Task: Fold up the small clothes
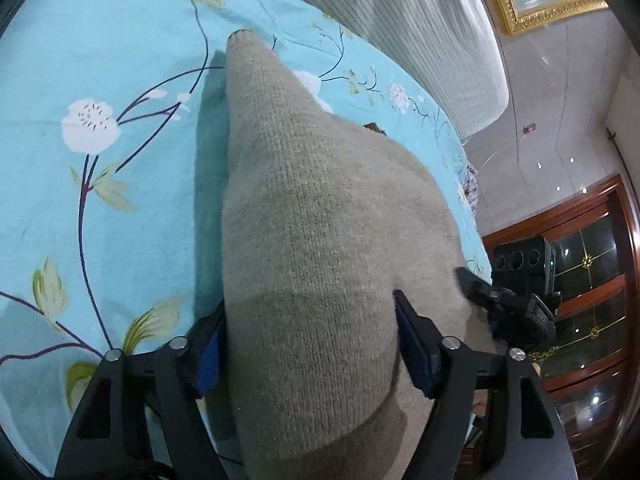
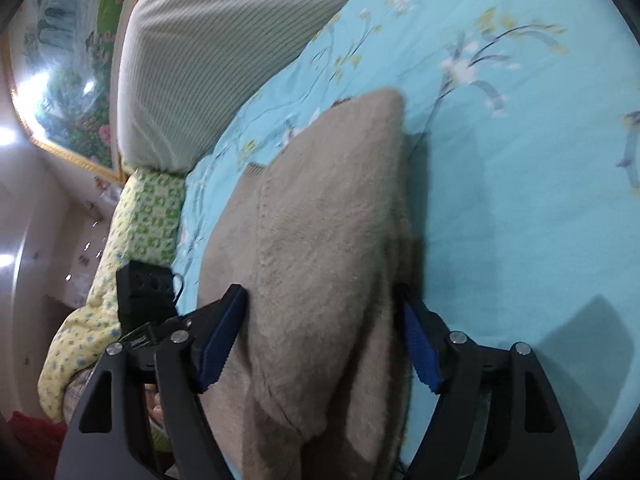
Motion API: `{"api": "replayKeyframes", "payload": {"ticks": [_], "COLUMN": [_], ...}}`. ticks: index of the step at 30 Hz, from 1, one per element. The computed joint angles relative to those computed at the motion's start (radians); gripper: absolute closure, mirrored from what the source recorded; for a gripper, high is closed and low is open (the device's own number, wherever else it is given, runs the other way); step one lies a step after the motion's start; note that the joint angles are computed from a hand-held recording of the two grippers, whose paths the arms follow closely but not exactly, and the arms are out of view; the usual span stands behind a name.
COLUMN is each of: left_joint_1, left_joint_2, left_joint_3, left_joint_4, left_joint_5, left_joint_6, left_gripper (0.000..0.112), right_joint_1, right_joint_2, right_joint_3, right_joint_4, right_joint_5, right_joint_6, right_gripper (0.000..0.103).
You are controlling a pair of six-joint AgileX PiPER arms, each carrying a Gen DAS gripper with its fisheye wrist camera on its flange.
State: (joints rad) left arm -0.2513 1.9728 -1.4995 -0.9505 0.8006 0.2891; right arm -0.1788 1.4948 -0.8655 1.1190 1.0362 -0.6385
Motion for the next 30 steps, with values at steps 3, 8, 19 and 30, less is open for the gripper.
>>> {"api": "replayKeyframes", "payload": {"ticks": [3,8,19,30], "left_joint_1": [0.026,0.079,0.612,0.99], "left_joint_2": [-0.019,-0.151,-0.563,-0.501], "left_joint_3": [0.057,0.205,0.534,0.684], "left_joint_4": [-0.109,-0.197,-0.111,-0.123], "left_joint_5": [0.001,-0.004,0.178,0.326], "left_joint_6": [0.086,0.174,0.352,0.649], "left_gripper": [0.052,0.057,0.057,0.053], "right_joint_1": [-0.001,0.063,0.655,0.899], "right_joint_2": [0.004,-0.088,0.188,0.464], "right_joint_3": [0.029,0.094,-0.278,-0.564], "right_joint_4": [0.068,0.205,0.373,0.156], "right_joint_5": [0.018,-0.002,-0.291,-0.398], "right_joint_6": [-0.006,-0.001,0.017,0.269], "right_gripper": [0.056,0.06,0.061,0.049]}}
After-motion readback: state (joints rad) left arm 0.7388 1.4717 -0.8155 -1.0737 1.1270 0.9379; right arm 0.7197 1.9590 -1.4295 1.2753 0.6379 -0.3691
